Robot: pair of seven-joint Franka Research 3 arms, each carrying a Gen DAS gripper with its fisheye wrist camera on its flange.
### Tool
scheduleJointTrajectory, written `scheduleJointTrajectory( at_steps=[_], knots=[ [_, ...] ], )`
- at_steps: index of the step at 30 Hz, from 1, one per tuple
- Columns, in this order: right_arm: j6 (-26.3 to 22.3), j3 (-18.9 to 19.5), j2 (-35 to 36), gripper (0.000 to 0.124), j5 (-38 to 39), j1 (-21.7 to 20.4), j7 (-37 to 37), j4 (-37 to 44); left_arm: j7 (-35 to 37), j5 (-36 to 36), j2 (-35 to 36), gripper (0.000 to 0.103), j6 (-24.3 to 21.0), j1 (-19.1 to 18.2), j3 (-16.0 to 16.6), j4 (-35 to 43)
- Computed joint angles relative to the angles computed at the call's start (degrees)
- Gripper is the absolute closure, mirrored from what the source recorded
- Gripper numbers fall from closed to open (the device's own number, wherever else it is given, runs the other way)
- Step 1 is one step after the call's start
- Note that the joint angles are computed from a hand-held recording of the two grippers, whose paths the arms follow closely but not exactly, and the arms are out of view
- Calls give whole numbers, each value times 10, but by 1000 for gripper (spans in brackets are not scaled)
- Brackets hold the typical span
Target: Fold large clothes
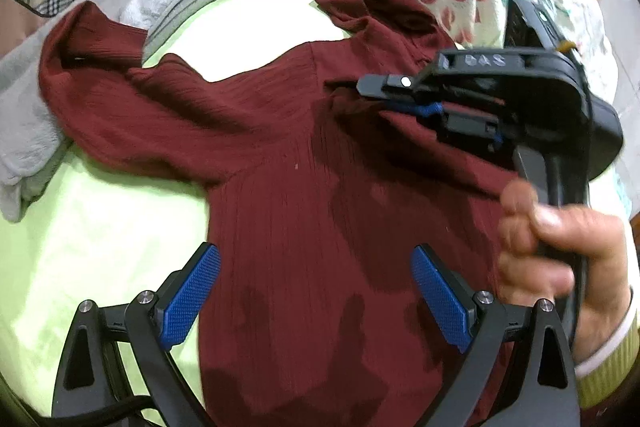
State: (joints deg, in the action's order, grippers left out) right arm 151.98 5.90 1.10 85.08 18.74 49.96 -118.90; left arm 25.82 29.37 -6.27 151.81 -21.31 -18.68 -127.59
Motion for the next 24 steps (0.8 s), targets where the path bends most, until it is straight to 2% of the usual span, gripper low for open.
scheduleJointTrajectory(
  at_steps=[3,5,8,12,13,15,17,19,22,24],
  knots=[
    [5,-5,-23,105,30,-4,-11,-22,29,-28,32,6,26,4,12,22],
    [32,-9,-59,100,48,-4,-25,-55,58,-60,62,6,37,5,18,49],
    [73,-21,-129,100,56,-4,-34,-121,100,-96,113,6,34,7,22,101],
    [133,-31,-235,97,43,-5,-12,-218,140,-126,173,17,16,7,25,169],
    [147,-33,-254,96,35,-4,-1,-237,143,-121,188,24,7,3,28,187],
    [177,-36,-299,92,18,-4,24,-278,136,-96,209,46,-7,-8,39,215],
    [202,-32,-335,91,-46,-17,88,-314,135,-62,225,98,-26,-22,47,240],
    [214,-13,-364,90,-125,-56,170,-346,124,-42,222,100,-21,-30,53,239],
    [185,11,-392,89,-245,-150,276,-374,62,14,191,100,8,-38,72,205],
    [177,5,-391,81,-286,-180,306,-375,23,45,181,100,-3,-35,79,196]
  ],
)
